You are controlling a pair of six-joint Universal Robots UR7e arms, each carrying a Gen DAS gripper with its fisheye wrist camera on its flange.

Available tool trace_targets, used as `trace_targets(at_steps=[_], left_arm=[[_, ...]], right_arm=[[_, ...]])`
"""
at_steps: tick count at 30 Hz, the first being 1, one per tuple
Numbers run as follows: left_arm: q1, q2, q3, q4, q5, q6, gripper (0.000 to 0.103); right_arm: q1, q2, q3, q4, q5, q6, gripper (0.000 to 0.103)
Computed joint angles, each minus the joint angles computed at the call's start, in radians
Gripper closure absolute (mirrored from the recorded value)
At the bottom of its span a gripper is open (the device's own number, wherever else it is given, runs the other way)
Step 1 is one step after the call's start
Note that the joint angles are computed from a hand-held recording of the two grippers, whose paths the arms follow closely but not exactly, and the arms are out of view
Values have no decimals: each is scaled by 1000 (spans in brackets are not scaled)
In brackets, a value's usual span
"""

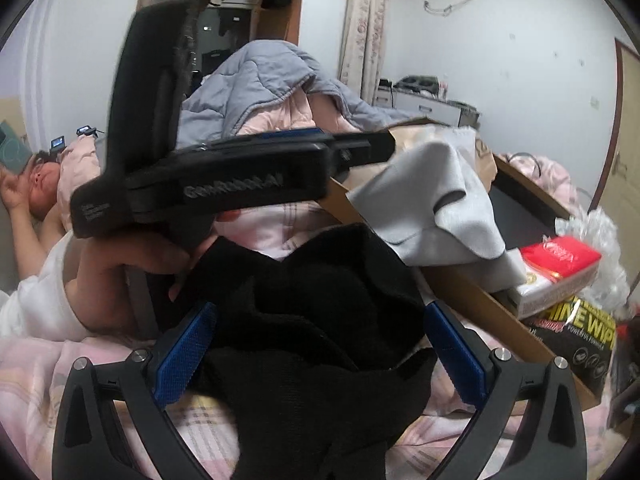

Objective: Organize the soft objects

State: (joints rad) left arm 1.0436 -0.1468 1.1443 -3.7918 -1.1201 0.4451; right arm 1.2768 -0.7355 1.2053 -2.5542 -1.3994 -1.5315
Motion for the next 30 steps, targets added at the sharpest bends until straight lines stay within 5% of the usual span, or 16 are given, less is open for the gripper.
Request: trace_targets(at_steps=[1, 5, 10, 16, 21, 30], left_arm=[[0, 0, 1, -3, -1, 1, 22], [-1, 0, 3, -2, 2, -2, 22], [-2, 0, 4, -5, 4, -8, 22], [-2, -1, 4, -5, 3, -8, 22], [-2, 0, 1, 5, 4, -10, 22], [0, 2, -3, 14, -1, -14, 22]], right_arm=[[0, 1, -5, 4, 6, -4, 4], [2, 12, -26, 29, -6, -17, 61], [-6, -2, -8, 33, 36, -16, 87], [-56, -37, -15, 60, 237, 89, 90], [-92, -23, -51, -39, 376, 281, 89], [-96, -21, -64, -164, 507, 478, 89]])
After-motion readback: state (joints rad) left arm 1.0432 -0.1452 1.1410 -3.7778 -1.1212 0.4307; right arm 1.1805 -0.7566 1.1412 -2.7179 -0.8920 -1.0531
